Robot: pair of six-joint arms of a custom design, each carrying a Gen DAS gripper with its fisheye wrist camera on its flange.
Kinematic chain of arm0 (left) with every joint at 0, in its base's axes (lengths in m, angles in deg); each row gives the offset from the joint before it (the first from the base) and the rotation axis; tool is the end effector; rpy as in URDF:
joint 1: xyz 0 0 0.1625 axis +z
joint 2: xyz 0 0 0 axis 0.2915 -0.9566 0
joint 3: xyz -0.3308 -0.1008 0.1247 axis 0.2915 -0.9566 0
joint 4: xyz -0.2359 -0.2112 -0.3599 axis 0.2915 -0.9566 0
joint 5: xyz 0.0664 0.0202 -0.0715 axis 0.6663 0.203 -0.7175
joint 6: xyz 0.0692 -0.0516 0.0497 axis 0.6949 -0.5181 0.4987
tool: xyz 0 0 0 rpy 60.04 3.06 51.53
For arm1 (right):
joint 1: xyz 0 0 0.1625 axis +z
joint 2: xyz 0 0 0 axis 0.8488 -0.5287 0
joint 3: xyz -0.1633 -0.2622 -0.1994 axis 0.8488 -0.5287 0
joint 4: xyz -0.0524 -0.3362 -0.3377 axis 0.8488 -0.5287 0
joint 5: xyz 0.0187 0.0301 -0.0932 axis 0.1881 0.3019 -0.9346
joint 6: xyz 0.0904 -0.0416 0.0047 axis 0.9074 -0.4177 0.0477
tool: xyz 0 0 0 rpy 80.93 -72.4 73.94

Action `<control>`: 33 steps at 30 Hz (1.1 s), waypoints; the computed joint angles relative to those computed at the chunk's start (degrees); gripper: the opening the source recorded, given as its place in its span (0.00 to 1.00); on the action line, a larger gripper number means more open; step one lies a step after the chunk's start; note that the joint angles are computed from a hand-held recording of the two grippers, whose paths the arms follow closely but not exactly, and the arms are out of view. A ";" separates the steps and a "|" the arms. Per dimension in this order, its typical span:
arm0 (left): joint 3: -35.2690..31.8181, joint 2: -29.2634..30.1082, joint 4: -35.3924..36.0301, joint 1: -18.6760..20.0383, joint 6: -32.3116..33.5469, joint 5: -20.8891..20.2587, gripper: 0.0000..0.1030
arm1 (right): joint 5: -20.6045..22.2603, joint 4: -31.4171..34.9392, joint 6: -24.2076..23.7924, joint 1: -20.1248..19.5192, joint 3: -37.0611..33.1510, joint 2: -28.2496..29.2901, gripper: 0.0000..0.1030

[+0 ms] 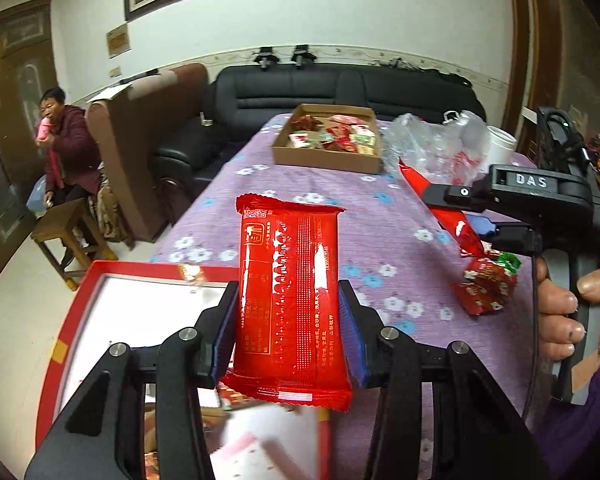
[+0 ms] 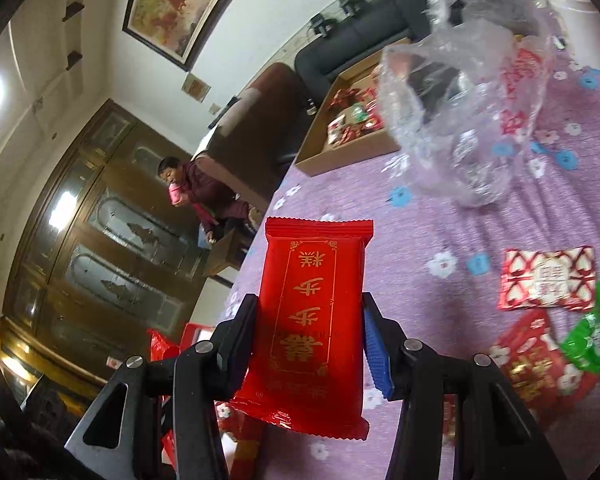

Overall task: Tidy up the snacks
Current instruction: 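Carry both red packets over the white tray and open both tools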

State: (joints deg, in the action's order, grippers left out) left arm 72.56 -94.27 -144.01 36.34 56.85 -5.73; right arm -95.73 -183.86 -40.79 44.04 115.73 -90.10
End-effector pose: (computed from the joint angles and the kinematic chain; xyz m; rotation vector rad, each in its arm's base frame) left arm -0.0679 -0.4178 0.2557 0.9314 2.2702 -0.8123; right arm 0.2072 -0.4402 0.0397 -0.1215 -2.8146 1.2764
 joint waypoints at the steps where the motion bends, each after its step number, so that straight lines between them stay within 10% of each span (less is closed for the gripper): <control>1: -0.10 0.00 -0.19 0.17 0.00 0.25 0.44 | 0.52 0.30 -0.38 0.26 -0.72 0.81 0.48; 23: -2.52 0.72 -6.31 9.61 3.43 5.31 0.44 | 9.90 0.17 -6.02 6.74 -12.67 17.98 0.48; 33: -5.00 3.30 -9.32 13.38 4.69 7.54 0.44 | -0.60 6.04 -14.67 14.36 -19.31 25.14 0.48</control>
State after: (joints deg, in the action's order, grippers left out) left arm 67.55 -90.97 -153.34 49.71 61.54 1.81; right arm -96.33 -177.82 -55.46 58.40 96.42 -64.96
